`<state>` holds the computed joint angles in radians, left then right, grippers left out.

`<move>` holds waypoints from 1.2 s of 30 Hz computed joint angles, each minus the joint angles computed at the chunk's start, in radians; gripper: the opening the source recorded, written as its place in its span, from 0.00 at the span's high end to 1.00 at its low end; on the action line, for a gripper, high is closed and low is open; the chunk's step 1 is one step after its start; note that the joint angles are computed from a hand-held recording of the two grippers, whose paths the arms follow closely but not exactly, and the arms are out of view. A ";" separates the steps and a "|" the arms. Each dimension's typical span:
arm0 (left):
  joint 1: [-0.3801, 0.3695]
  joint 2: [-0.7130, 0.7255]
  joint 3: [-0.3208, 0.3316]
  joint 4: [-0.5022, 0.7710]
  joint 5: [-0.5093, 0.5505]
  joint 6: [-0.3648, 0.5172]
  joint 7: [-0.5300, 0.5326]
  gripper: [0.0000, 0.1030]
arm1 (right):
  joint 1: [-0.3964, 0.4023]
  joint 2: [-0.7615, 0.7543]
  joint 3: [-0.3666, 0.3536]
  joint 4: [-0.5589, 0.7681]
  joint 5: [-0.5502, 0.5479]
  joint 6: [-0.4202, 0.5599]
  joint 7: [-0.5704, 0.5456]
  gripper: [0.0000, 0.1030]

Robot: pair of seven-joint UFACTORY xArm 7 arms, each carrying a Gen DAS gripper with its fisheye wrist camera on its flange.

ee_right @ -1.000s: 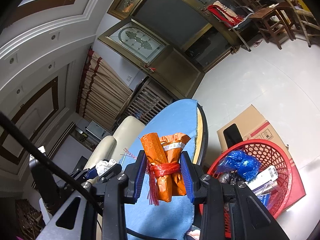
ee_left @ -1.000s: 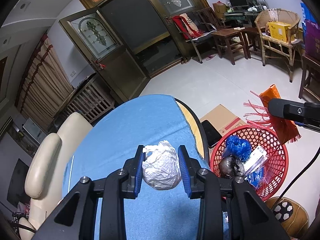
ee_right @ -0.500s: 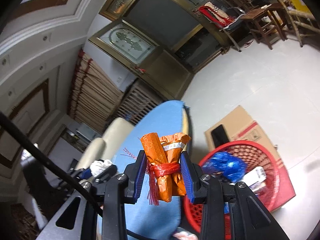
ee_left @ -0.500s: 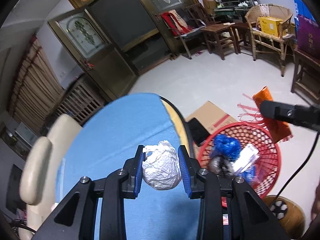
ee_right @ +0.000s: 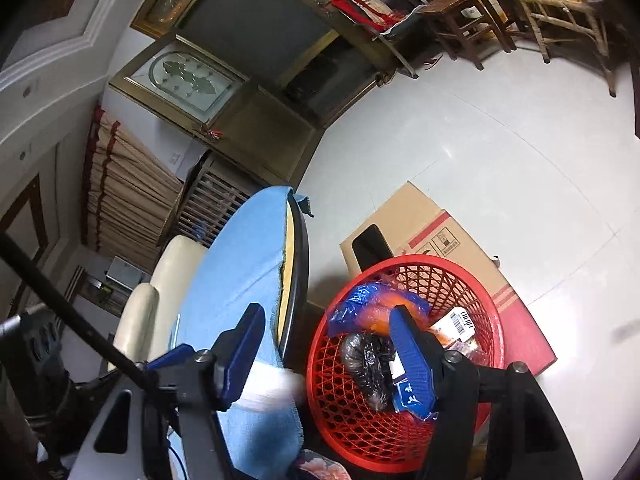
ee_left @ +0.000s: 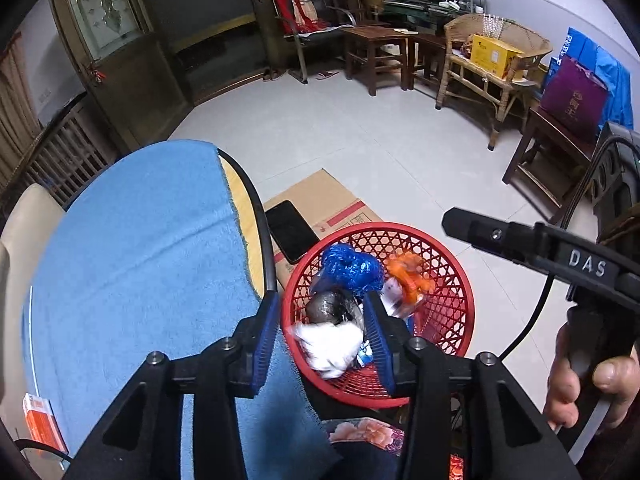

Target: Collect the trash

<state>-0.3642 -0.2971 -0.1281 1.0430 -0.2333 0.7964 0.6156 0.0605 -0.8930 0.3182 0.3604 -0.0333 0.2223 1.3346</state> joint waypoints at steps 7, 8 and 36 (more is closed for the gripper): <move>0.048 -0.095 -0.002 -0.091 0.089 -0.215 -0.069 0.37 | -0.041 -0.017 0.050 0.025 -0.038 -0.013 0.002 0.33; 0.052 -0.103 0.007 -0.098 0.095 -0.239 -0.072 0.36 | -0.049 -0.017 0.064 0.037 -0.047 -0.009 0.002 0.33; 0.312 -0.179 0.265 -0.111 0.111 -0.527 -0.161 0.16 | -0.338 0.670 0.671 0.957 -0.732 0.320 0.121 0.33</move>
<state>-0.0523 -0.4764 0.1365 0.9315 -0.1227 0.2692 0.4545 -0.2778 -0.2228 0.9896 1.3177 -0.7658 0.5423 1.4552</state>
